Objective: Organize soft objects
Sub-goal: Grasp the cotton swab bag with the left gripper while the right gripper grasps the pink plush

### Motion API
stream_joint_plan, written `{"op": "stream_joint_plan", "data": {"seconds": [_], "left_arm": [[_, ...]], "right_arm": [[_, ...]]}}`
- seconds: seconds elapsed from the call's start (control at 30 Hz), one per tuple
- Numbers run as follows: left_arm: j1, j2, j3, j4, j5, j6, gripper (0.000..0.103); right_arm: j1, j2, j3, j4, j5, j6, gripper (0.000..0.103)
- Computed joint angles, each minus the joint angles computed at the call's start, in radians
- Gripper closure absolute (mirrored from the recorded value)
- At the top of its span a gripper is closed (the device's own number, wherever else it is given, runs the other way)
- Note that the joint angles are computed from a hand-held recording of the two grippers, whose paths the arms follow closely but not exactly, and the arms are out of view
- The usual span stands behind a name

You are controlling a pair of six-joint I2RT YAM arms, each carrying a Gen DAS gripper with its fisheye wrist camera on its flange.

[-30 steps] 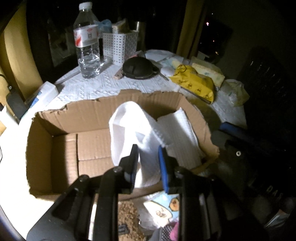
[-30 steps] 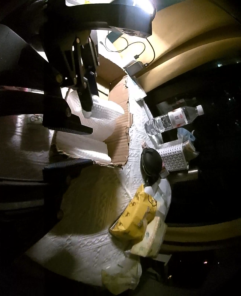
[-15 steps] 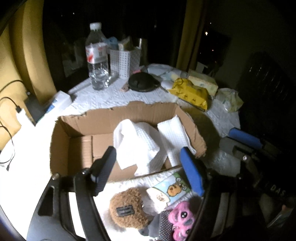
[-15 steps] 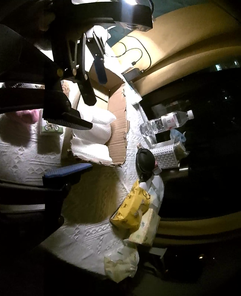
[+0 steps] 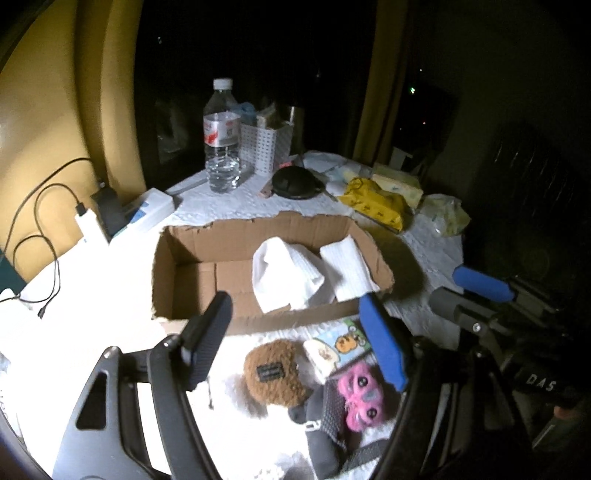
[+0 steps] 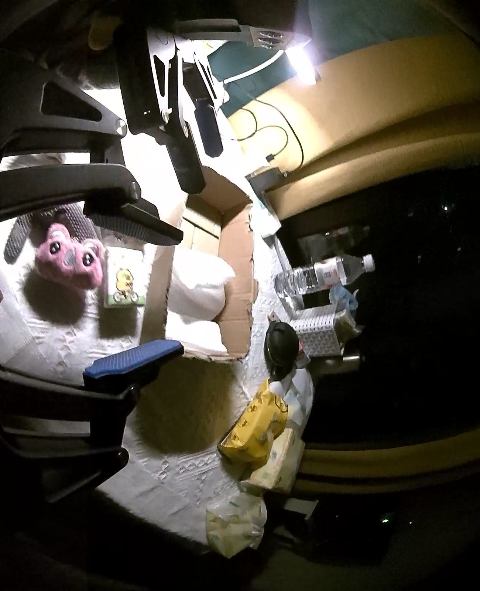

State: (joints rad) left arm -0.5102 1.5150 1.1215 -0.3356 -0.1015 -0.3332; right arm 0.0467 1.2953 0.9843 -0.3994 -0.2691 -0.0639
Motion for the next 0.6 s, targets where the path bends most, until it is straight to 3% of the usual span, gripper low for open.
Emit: {"op": "stream_joint_plan", "data": {"seconds": [0.6], "left_arm": [[-0.09, -0.271, -0.213, -0.03, -0.094, -0.071, 0.03]], "right_arm": [[0.06, -0.218, -0.123, -0.067, 0.046, 0.03, 0.046]]}}
